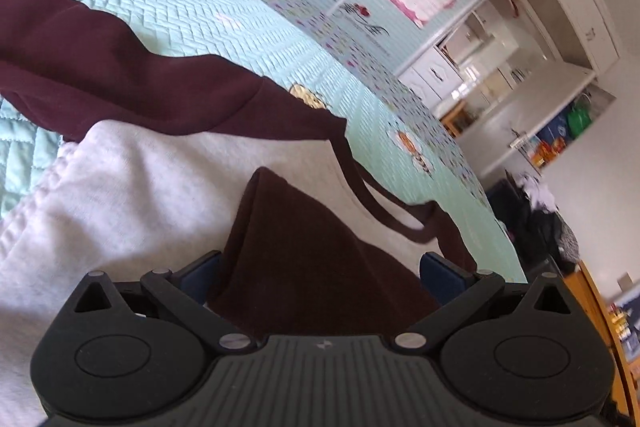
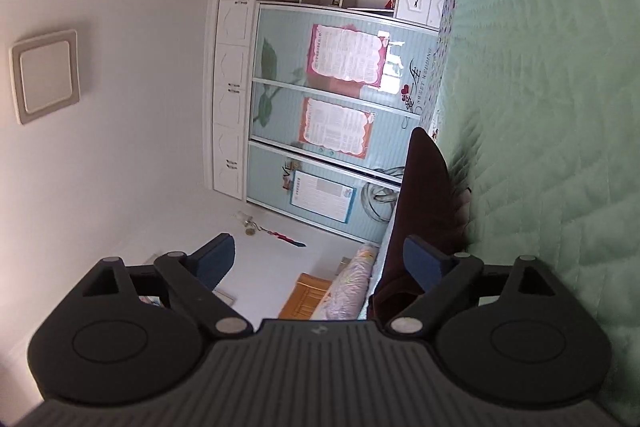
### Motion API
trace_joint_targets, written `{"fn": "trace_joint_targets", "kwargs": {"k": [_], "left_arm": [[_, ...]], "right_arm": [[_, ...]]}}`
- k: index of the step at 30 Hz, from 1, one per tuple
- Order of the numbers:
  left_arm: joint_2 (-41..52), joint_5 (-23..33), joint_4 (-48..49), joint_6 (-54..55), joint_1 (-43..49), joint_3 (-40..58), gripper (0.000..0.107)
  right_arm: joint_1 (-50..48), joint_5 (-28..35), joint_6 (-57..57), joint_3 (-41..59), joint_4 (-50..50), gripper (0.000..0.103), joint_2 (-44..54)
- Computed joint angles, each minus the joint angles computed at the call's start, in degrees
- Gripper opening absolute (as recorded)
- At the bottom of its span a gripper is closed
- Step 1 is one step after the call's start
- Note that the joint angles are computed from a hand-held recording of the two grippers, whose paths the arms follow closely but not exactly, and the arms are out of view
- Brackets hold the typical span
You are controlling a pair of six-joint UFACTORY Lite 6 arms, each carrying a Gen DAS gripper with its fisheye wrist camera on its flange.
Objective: Fold clothes
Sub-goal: 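Fold the maroon sleeve over the sweatshirt body with the right gripper while the left gripper grasps the sleeve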
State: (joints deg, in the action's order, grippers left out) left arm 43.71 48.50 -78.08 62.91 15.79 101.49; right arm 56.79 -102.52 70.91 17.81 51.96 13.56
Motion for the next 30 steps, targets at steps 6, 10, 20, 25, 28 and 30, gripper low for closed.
{"fn": "trace_joint_targets", "kwargs": {"k": [6,10,20,25,28,30], "left_arm": [[-6.3,-7.7,5.9,11.7,-4.2,-4.0,0.009],[-15.3,-9.3,-0.4,25.0,-4.4,-12.1,0.009],[-10.8,-17.9,7.2,20.9,1.2,-6.6,0.010],[-9.7,-7.0,7.4,21.8,6.3,-8.3,0.033],[-13.4,-9.5,6.2,22.1,7.6,-11.5,0.051],[-18.9,-18.3,1.2,23.3,7.2,-16.7,0.053]], "right_arm": [[0.3,-2.2,2.5,1.0,0.7,0.092,3.8],[1.6,-4.4,5.6,1.6,2.9,0.092,7.8],[4.1,-5.4,7.2,4.4,6.0,0.092,12.1],[3.2,-6.2,8.6,4.2,5.5,0.092,12.7],[2.8,-6.6,9.2,4.0,5.3,0.092,13.0],[2.4,-6.8,9.4,4.0,4.9,0.092,13.1]]}}
